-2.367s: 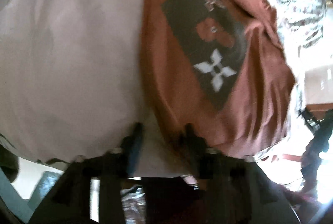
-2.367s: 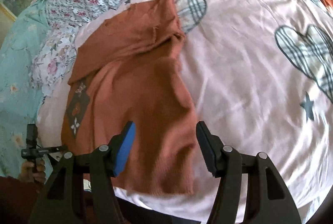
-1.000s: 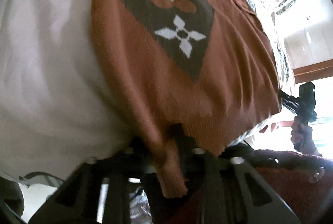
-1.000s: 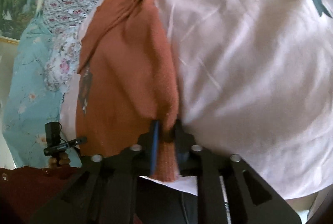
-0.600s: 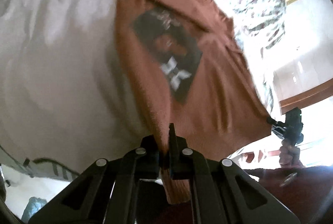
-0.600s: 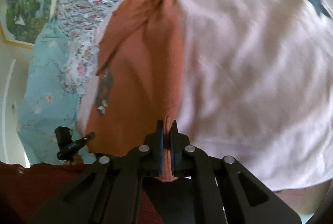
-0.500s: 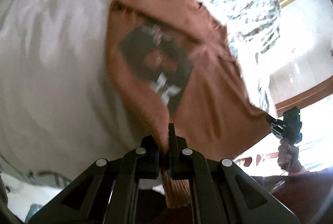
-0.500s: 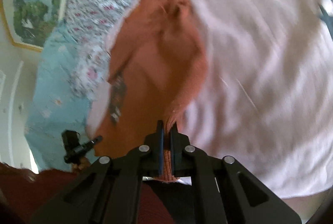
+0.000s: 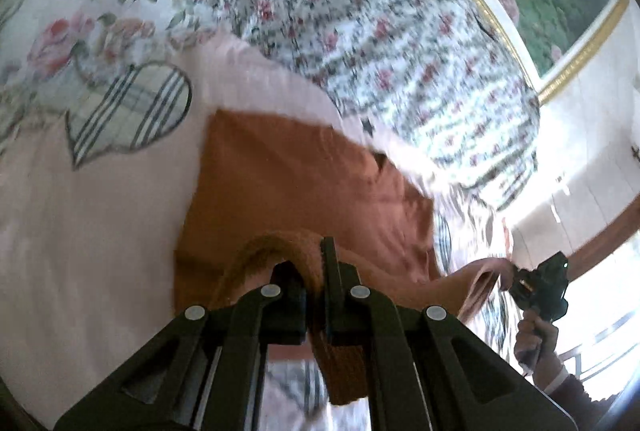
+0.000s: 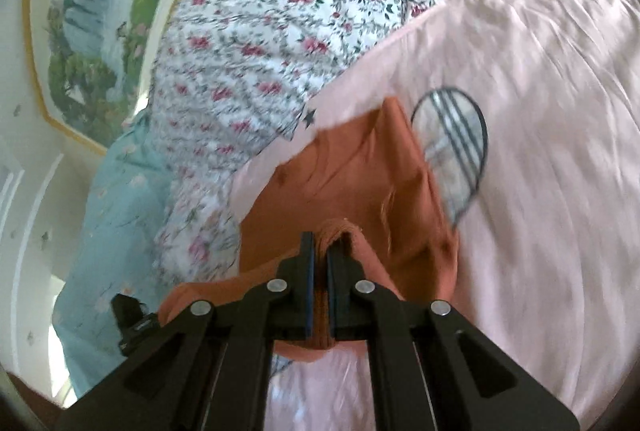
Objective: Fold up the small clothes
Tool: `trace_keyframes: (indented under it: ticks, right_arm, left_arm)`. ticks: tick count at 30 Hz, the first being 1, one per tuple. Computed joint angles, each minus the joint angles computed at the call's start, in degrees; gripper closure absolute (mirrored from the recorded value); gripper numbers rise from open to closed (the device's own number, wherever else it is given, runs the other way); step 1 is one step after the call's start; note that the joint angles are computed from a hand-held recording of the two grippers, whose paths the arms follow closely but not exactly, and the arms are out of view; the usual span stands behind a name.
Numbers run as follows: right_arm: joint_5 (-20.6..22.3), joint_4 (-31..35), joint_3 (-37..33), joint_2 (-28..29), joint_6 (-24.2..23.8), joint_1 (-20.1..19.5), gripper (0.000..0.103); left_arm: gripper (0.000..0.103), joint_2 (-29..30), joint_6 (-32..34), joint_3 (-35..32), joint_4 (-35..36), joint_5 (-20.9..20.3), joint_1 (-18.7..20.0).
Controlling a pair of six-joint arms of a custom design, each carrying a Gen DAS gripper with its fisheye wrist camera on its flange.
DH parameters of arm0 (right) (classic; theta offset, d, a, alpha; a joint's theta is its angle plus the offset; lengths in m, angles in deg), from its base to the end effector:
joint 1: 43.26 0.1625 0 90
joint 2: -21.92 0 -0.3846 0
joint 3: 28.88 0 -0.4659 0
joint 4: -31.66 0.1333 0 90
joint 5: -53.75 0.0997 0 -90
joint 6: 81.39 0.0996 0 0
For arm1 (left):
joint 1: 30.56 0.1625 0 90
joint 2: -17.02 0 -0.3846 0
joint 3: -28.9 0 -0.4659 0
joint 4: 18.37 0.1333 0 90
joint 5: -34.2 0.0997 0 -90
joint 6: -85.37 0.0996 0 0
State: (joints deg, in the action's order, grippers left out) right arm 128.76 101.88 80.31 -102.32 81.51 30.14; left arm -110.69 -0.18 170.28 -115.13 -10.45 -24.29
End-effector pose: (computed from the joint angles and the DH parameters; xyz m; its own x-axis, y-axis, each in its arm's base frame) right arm 0.0934 -0.2435 0.4655 -0.9941 -0.1028 -0.0350 -0.0605 0.7914 -0.6083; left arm -0.2839 -0.2366 0.2752 -0.9832 -0.0532 -0.1747 0.0849 0.7142 -0.6948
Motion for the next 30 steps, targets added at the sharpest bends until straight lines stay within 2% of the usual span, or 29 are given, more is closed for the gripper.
trace_keyframes:
  ticks: [4, 11, 14, 18, 21, 23, 24, 25, 26, 28, 30]
  right_arm:
    - [3.8, -4.8, -4.5, 8.9, 3.4, 4.0, 0.097]
    - [8.6, -6.9, -11.0, 21.0, 3.6, 6.0, 0.097]
    - [12.6, -7.7, -12.4, 24.9, 3.7, 6.7, 0.097]
    - [18.0, -8.8, -13.7, 29.3, 4.7, 7.1, 0.095]
    - [18.8, -8.1, -14.6, 30.9, 5.4, 6.6, 0.094]
    - [19.0, -8.0, -14.6, 29.9, 5.8, 7.0, 0.093]
    - [19.4, -9.0, -13.9, 28.5, 5.6, 7.6, 0.088]
    - [20.4, -10.7, -12.7, 26.5, 5.0, 8.4, 0.084]
    - [21.2, -12.3, -11.1, 23.6, 3.8, 9.8, 0.083]
    - [20.0, -12.3, -8.0, 19.6, 1.5, 11.3, 0.079]
    - [17.5, -8.5, -5.7, 19.8, -2.2, 12.4, 0.079]
  left_arm:
    - [0.100, 6.5, 10.0, -1.7, -11.2, 0.8, 8.9]
    - [0.099, 11.3, 16.0, -1.6, -21.7, -1.3, 19.3]
    - [0.099, 13.6, 17.6, -1.3, -25.6, -2.5, 23.7]
    - [0.097, 18.2, 20.2, -2.2, -27.9, -3.4, 27.8]
    - [0.094, 20.0, 19.8, -3.1, -26.3, -4.4, 28.7]
    - [0.079, 18.8, 18.7, -2.5, -25.5, -5.0, 27.0]
    - [0.077, 18.2, 17.9, -2.3, -24.3, -5.1, 25.6]
    - [0.071, 17.6, 17.1, -2.0, -23.3, -5.2, 23.9]
    - [0.062, 17.0, 16.3, -1.3, -23.1, -5.5, 21.7]
    - [0.057, 18.0, 16.3, -0.1, -25.1, -8.9, 18.5]
    - [0.057, 21.9, 18.4, -0.3, -28.4, -13.8, 18.2]
